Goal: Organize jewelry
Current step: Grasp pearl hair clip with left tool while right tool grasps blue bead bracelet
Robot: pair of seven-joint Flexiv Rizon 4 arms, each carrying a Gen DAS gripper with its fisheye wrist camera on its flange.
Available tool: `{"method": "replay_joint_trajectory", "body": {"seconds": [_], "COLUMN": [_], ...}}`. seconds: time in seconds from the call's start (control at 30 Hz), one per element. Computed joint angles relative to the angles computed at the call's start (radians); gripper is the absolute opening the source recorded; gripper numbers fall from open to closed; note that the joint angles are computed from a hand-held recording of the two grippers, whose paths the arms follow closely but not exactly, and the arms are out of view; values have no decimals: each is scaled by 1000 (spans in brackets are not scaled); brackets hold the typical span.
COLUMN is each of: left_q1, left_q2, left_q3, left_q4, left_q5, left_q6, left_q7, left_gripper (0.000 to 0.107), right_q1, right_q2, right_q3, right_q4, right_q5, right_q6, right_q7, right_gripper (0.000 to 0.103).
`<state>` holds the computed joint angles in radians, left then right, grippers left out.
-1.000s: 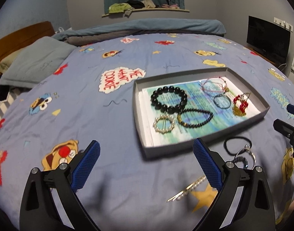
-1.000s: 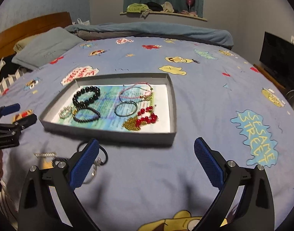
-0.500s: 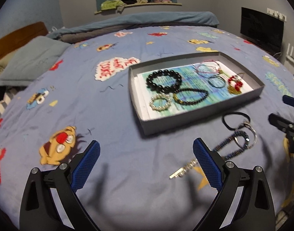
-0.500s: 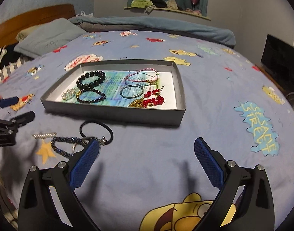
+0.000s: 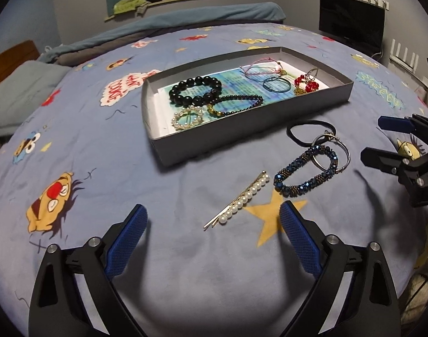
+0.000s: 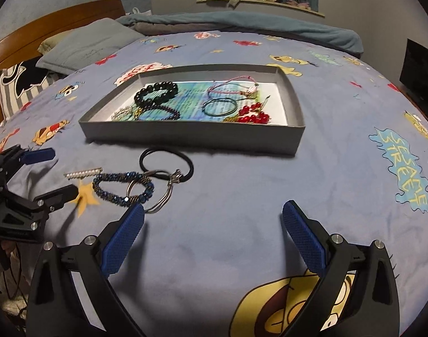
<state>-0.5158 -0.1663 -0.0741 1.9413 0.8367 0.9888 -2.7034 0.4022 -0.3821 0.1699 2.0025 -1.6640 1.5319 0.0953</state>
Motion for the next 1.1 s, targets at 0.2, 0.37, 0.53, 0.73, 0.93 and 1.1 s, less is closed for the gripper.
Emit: {"method": "replay_joint_trajectory", "body": {"seconds": [0.2, 0.37, 0.53, 0.73, 0.93, 1.1], "left_q1": [15, 13, 7, 1, 6, 21], "left_q2": [-10, -19, -28, -13, 8, 15], "left_q3": [2, 8, 20, 33, 28, 20], "left_q4": [8, 12, 15, 25, 29, 37], "left_q5": [-22, -30, -49, -45, -17, -22], "left_q6": [54, 101, 127, 140, 135, 149], "left_q7": [46, 86, 127, 115, 80, 80], "left_gripper": [61, 39, 16, 8, 8, 8], "right_q1": [-4, 14, 21, 49, 88, 139], "right_q2": [-9, -13, -21, -29, -31, -53], "right_q3": [12, 10, 7, -7, -31, -41], "right_q4": [-4, -4, -14, -23, -33, -49], "right_q5": [-21, 6, 10, 73, 118, 216], "right_q6": [11, 6, 25, 29, 42, 28], "right_q7": [-20, -66, -81, -119, -155, -257], "right_gripper": [97, 85, 72, 43, 33, 25]}}
